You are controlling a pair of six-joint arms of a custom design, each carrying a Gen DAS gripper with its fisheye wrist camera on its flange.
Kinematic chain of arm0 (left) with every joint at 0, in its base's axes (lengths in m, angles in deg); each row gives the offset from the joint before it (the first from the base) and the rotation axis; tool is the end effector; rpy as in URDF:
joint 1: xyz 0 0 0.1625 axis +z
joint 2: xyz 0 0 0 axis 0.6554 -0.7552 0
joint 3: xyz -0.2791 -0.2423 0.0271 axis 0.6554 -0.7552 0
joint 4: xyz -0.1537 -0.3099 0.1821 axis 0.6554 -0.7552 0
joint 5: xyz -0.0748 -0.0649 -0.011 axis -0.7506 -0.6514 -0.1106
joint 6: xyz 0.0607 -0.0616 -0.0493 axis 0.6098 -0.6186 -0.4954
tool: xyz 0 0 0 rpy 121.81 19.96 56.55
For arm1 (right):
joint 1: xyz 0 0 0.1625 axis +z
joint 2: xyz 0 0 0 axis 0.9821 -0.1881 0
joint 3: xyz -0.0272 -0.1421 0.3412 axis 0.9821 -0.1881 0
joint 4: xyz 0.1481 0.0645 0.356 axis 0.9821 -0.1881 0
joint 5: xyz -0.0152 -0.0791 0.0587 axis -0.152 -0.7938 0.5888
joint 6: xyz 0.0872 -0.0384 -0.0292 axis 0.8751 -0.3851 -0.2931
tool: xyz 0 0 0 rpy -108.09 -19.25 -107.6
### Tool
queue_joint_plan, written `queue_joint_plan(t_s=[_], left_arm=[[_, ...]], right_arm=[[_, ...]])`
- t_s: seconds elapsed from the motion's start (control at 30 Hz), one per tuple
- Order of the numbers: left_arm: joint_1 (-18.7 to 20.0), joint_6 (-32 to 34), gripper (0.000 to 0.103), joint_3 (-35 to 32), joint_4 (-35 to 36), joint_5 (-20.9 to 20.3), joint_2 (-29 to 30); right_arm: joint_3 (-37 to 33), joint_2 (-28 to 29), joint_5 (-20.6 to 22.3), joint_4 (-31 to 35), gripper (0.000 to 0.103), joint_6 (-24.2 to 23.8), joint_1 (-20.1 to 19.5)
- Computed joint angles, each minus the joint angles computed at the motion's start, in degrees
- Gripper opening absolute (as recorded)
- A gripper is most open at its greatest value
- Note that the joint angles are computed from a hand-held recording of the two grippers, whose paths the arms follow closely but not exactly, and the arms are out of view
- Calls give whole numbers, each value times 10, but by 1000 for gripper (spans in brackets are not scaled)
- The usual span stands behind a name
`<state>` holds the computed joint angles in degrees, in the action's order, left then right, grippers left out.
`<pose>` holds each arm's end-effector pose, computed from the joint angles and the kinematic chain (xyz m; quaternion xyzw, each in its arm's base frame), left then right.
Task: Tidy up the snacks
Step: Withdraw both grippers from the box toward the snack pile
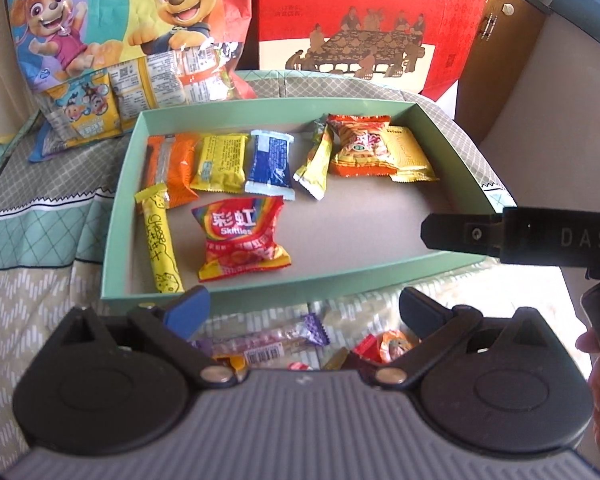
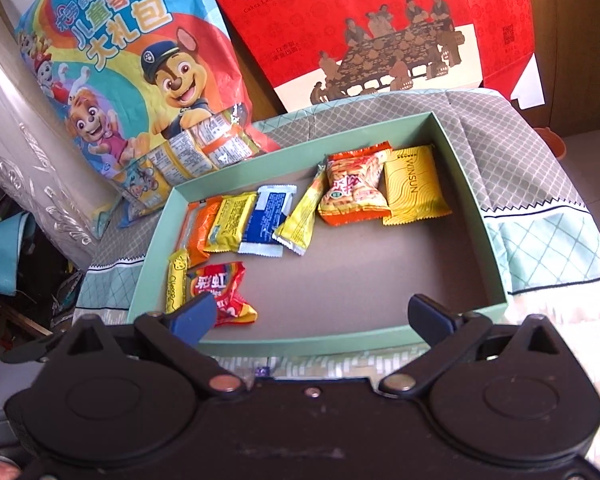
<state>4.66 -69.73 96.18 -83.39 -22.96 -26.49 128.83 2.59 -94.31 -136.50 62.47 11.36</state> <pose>-0.3579 -0.6422 0.0495 0.2587 0.9102 -0.1997 0.2546 0.0959 -0.6206 0.3276 0.0037 -0.9163 0.3251 0.2339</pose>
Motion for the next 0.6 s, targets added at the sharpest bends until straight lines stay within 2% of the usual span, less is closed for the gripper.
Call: queue_joint_plan(t_s=[0.27, 0.47, 0.6], left_arm=[[-8, -42, 103, 63, 25, -43, -22], [1, -86, 100, 39, 58, -63, 2], [13, -120, 93, 4, 84, -82, 26]], right_arm=[[107, -62, -5, -17, 103, 39, -28], [155, -96, 2, -33, 103, 79, -57], [177, -114, 3, -43, 94, 85, -70]])
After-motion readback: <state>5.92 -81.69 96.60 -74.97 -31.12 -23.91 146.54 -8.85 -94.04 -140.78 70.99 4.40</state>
